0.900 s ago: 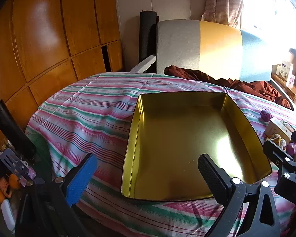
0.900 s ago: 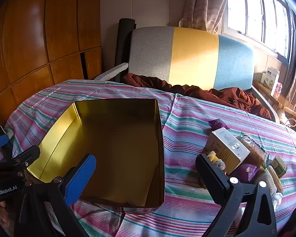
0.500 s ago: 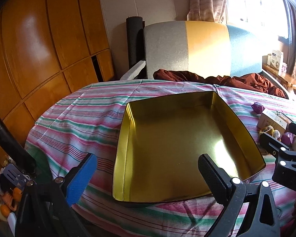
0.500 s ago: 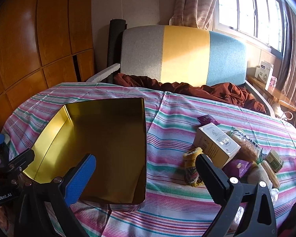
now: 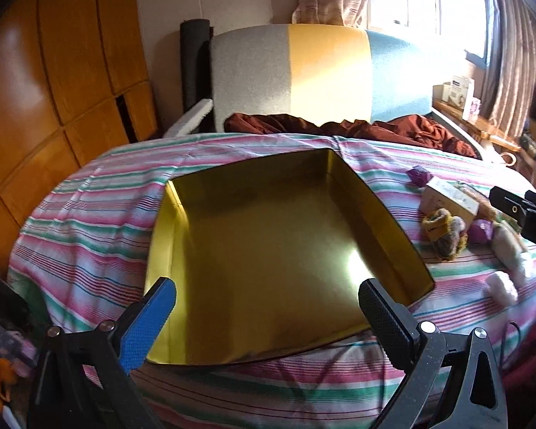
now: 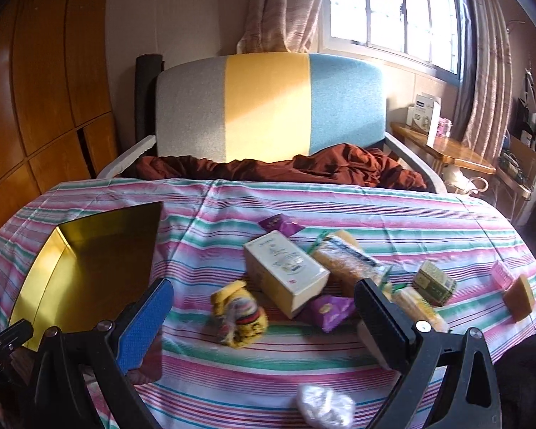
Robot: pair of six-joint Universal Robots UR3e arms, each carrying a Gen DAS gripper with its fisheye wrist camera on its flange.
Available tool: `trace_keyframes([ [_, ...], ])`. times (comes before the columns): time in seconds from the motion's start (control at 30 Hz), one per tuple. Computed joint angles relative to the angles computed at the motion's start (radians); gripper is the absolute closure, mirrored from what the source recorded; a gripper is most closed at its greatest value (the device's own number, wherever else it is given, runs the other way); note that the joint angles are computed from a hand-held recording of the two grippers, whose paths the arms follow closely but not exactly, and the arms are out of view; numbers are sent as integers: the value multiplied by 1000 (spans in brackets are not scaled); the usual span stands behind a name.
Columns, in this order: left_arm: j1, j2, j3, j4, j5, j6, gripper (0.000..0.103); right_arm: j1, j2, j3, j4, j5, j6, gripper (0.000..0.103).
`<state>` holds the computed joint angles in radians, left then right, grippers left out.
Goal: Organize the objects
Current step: 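Move both tools from the gold tray toward the scattered items, then grasp the yellow plush toy with the left tool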
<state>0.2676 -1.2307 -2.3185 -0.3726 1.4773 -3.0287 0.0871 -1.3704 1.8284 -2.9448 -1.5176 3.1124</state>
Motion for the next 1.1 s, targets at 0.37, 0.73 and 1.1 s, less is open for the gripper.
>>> trace_keyframes([
  [0.37,-178,-202,179,-4,-32,-6,0,-359,-81,30,112,147,63,0],
  [0.73,-401,-548,586,-104,-16,56,1,-558,-76,145,47,423,182,0],
  [1.1,-513,-954,1078,-337,57,69,8,-582,-65,154,38,490,192,0],
])
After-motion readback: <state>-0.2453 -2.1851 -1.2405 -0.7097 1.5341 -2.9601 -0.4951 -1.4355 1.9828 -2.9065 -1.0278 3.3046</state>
